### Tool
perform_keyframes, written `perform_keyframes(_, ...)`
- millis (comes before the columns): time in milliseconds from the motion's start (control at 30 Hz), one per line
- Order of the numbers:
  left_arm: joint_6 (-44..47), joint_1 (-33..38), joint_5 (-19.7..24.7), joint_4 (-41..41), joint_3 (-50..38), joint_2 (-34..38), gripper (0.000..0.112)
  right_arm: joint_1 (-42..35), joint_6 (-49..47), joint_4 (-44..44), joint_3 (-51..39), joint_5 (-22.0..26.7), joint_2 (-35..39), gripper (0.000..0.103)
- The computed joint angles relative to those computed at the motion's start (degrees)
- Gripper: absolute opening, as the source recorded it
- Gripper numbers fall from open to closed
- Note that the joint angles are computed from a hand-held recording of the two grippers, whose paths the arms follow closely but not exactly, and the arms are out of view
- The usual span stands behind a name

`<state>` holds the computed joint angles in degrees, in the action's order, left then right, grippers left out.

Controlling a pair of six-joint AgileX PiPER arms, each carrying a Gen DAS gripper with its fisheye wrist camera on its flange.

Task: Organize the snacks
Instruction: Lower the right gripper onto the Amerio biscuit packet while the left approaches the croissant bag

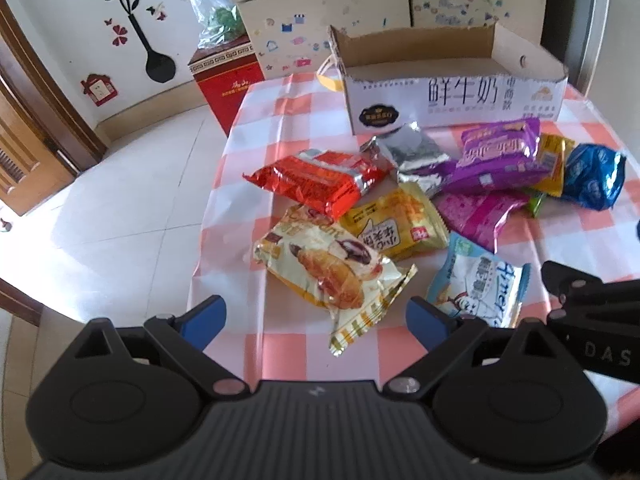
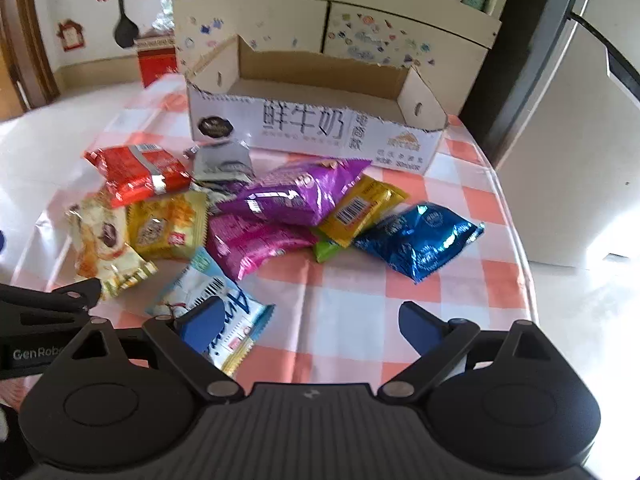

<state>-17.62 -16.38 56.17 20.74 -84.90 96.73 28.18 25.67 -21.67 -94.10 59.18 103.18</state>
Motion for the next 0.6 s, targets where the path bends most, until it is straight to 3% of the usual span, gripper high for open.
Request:
perform_keyframes(133,3.83,2.98,-0.38,-2.73,-1.86,-0.34,0.096,-2.12,-5.58,4.7,3.4,-5.22,-3.52,0.098)
perform_keyframes(367,12.97,11.12,0.02,-11.91,-7.28,1.02,0.096,-8.83,-22.73,22.33,10.03,-14.09,-10.22,0.099)
perform_keyframes(600,16.17,13.77,2.74,-17.74,-9.31,3.67,0.096,-9.31,-35.21,26.8,10.68,-13.76,-9.89,0.101)
